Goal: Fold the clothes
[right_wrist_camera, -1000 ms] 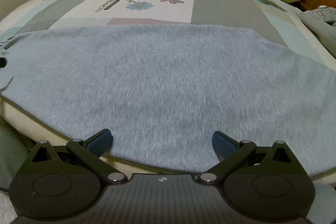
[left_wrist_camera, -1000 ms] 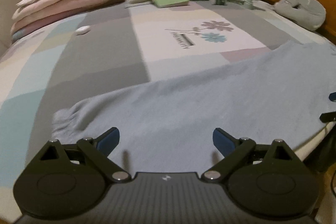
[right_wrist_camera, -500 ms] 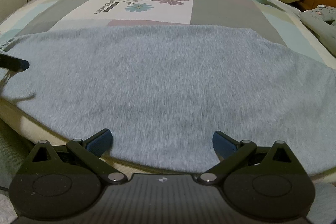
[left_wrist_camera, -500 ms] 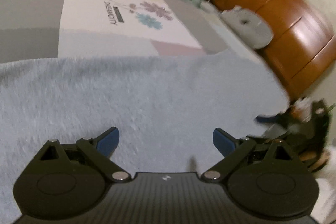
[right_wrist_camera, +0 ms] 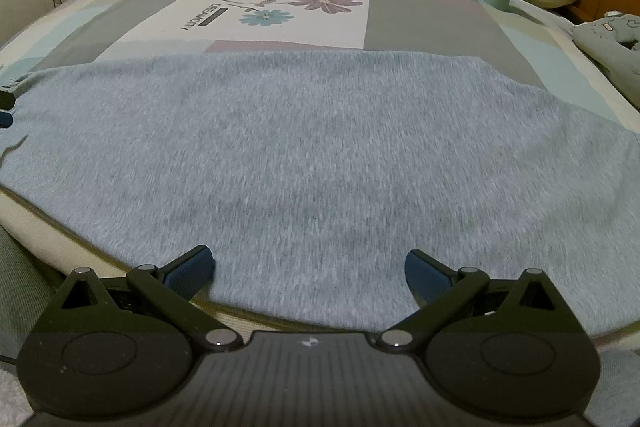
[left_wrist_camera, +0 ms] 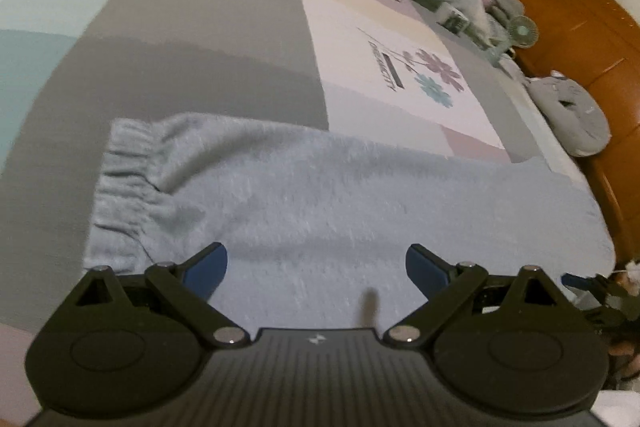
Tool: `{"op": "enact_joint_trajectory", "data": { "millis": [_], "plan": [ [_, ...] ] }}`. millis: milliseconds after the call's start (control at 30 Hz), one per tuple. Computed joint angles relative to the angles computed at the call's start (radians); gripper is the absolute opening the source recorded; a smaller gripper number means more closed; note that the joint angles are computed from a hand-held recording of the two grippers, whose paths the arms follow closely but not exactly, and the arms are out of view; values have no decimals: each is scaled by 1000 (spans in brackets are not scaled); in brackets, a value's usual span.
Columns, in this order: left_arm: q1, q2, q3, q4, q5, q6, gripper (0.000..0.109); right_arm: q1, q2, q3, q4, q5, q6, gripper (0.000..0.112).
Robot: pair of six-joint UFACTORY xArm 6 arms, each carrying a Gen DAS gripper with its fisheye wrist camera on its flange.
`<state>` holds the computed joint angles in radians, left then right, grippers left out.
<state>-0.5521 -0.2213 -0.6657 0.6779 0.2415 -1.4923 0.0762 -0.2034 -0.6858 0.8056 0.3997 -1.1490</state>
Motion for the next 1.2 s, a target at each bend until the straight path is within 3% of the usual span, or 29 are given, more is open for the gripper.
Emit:
{"op": "enact_joint_trajectory", "data": {
  "millis": [167,233,400,500,600,800,900,1033,1100,1200],
  "plan": [
    [14,96,-99,16,-64,65,96,1,-2,1,-8,-2,9,103],
    [17,139,-137,7,-46,91,96,2,-3,2,-15,-2,17,103],
    [-28,164,-211,103,225,-63,96,1,-2,1,-10,0,12,103],
    [-91,170,-260,145,375,-81,96,0,0,-1,-6,2,5,103],
    [-152,180,-285,221,442,-75,97,-11,-6,-13,-39,31,26,103],
    [-179,217,-290,181,450,-21,97,-56,-19,-41,103,-41,-155,103],
    [-167,197,-255,189,423,-59,97,-96,53,-106,119,-105,-188,103],
    [-168,198,-254,188,422,-55,97,-169,215,-273,57,-100,-156,103],
    [-169,196,-251,190,418,-53,98,-199,290,-364,-23,-70,-123,103],
    [-165,192,-241,196,406,-62,99,-287,411,-564,-94,164,-62,103]
  ]
}}
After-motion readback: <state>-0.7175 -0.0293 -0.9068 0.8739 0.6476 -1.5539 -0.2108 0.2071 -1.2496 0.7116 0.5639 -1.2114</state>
